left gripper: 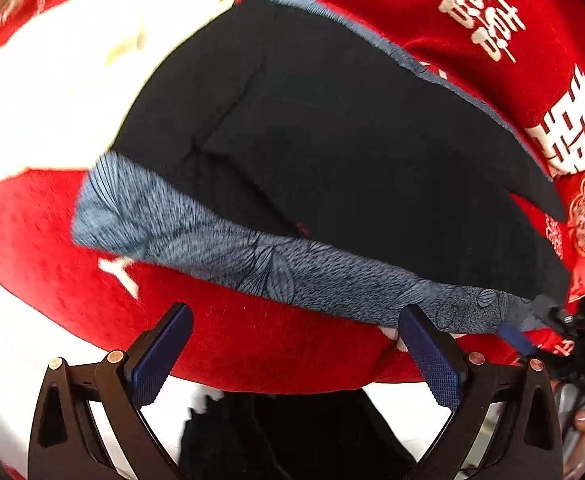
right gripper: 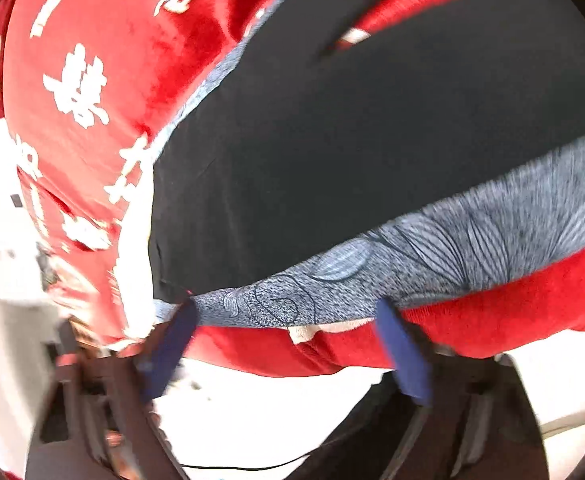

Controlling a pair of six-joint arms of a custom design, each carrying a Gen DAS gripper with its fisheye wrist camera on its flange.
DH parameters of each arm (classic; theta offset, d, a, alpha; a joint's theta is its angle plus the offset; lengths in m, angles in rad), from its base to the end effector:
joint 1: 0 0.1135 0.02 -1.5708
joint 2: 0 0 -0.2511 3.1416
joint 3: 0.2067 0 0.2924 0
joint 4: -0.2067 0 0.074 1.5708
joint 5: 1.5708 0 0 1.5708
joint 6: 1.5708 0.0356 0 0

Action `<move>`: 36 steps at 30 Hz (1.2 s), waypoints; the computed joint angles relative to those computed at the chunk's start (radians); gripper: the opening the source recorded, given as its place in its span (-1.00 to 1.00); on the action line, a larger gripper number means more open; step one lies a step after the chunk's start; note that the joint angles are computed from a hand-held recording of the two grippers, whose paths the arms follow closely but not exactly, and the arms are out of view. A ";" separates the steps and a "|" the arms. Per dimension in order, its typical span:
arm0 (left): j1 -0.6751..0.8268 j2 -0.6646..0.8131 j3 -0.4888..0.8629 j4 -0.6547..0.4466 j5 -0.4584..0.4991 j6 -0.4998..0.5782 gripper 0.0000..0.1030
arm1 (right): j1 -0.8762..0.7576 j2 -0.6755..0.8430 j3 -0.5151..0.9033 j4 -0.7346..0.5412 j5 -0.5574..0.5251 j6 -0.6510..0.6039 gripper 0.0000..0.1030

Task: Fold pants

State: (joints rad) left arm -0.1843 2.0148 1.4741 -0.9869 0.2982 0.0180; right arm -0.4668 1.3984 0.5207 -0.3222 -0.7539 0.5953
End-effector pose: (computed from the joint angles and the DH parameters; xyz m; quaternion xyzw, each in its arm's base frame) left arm 0.3999 -0.0852 0.1365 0.1030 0.9833 -0.1498 0.0089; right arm 0.2272 -0.0872 0.0859 0.4043 0.8224 0.3720 0.1479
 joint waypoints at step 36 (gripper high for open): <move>0.118 0.146 0.394 -0.100 0.192 -0.079 -0.61 | -0.119 0.176 0.370 -0.161 -0.167 -0.142 -0.93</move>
